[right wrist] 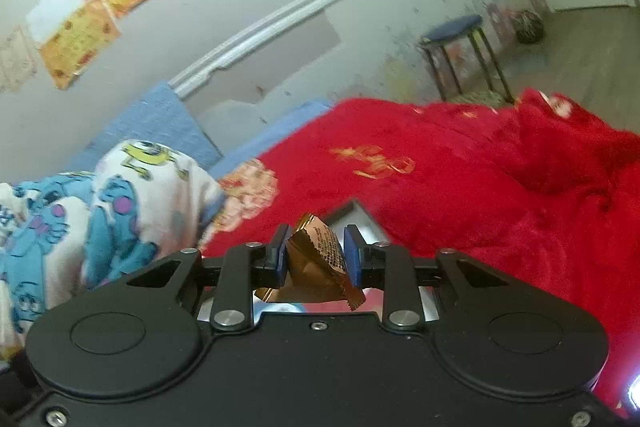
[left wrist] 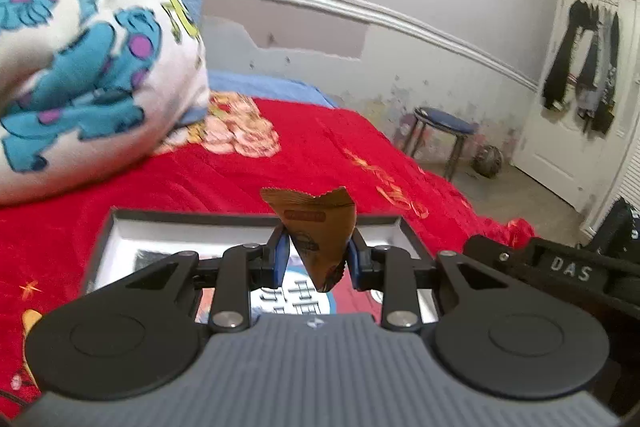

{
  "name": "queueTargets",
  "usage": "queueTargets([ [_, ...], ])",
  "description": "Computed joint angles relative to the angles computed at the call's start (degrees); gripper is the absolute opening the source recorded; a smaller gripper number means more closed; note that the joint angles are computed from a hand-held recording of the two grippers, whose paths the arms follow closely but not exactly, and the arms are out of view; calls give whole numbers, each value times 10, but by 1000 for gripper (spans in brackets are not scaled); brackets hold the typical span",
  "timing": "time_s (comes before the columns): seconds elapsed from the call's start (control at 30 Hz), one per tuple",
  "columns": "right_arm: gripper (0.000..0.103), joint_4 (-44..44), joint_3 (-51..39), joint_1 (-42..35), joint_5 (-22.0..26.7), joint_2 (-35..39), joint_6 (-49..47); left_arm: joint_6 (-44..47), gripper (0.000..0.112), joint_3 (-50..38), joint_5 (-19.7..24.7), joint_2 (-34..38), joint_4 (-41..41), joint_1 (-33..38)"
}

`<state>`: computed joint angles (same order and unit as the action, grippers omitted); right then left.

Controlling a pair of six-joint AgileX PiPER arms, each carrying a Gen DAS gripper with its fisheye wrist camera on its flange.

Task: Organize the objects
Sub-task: 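Lift both tan packets and carry them over the box with both tools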

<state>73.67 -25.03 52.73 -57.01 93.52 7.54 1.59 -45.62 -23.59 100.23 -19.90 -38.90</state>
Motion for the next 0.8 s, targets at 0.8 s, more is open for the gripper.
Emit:
queueTargets([
  [0.8,28,-261,32,-66,-56,138,229,12,34,-29,33,85,-13,-9],
])
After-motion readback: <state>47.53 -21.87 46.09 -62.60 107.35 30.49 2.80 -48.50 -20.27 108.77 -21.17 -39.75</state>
